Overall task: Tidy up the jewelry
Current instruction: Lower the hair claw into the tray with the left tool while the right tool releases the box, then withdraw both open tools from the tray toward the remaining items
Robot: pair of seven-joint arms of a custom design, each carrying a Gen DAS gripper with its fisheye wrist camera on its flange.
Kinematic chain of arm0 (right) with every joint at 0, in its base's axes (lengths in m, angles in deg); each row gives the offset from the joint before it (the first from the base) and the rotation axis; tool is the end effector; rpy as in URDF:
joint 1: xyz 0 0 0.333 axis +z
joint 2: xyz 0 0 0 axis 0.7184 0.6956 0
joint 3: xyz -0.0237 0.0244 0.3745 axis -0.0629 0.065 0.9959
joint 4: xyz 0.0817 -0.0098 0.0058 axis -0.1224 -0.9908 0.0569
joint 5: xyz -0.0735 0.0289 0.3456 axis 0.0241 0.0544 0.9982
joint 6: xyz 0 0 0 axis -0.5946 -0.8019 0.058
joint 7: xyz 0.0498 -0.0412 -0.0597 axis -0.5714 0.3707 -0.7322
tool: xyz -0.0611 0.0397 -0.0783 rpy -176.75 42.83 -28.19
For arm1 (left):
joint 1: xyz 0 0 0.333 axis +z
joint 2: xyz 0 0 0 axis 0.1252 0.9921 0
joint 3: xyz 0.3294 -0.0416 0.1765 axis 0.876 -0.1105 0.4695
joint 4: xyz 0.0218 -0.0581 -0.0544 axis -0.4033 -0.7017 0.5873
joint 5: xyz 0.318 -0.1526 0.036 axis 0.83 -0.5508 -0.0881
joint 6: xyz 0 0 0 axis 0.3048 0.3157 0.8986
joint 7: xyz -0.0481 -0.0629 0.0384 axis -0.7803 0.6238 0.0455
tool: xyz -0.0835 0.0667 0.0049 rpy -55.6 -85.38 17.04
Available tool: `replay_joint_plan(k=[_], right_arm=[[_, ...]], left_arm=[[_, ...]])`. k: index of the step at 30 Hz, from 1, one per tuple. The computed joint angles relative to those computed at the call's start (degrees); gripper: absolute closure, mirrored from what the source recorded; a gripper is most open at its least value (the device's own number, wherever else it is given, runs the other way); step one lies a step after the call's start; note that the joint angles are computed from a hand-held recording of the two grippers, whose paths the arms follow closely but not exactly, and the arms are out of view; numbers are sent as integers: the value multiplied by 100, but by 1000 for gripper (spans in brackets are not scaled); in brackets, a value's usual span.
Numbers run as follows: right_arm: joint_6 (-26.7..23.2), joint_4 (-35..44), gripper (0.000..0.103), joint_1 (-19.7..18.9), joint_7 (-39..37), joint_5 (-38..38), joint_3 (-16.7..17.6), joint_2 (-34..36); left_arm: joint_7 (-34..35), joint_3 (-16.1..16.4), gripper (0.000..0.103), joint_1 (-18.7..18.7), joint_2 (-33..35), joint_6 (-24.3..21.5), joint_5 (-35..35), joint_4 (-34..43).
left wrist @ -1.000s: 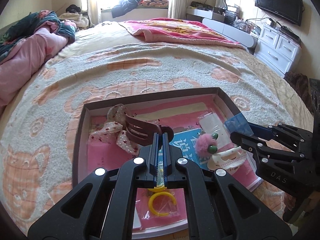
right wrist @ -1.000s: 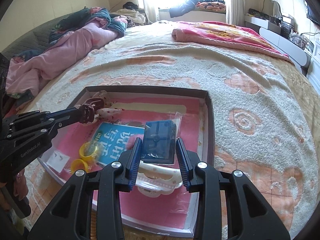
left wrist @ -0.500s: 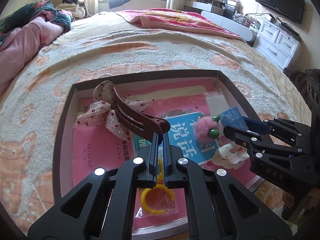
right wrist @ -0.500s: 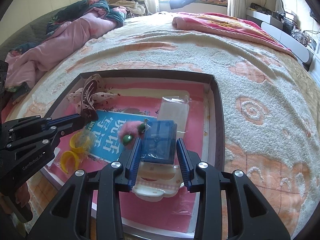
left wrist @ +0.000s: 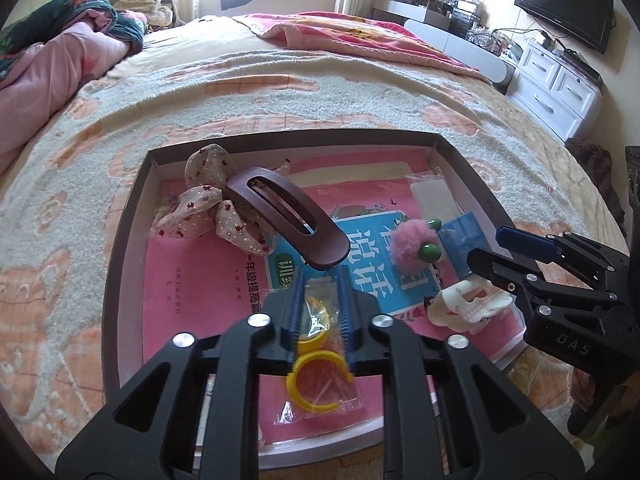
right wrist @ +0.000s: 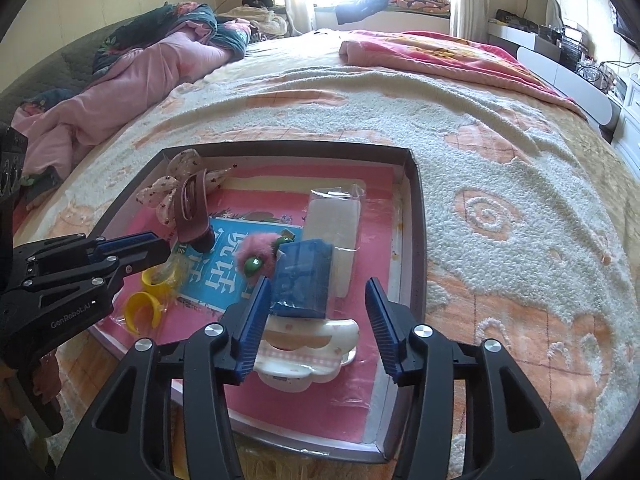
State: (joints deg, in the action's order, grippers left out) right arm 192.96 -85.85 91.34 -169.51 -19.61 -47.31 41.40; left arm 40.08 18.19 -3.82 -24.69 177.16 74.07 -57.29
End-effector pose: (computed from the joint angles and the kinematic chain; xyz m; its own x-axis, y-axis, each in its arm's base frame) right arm 0.5581 0.4723 0.3763 -0.1956 -0.9740 -0.1144 -0.7223 0.2220 -0.6550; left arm 0.6352 -0.3468 0.3797 -0.6471 -0.7535 0.1162 -0.6326 0.4457 -0.6334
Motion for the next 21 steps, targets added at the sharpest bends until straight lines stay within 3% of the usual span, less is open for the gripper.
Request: replay_joint_plan(k=[4,14,21], right_arm=[[-78,-90,48,87,169,-133,-51,-110],[-435,-261,19,178,731,-745,63,-440],[-738,-391,13,166,1070,-1131,286,-670]], left_arm=[[-15,-16,76,32,-94,67,-15,-105],[-84,-194,46,259,-387,304,-109,-472],[-124,-495,20,592,-690,678,-214,-936]])
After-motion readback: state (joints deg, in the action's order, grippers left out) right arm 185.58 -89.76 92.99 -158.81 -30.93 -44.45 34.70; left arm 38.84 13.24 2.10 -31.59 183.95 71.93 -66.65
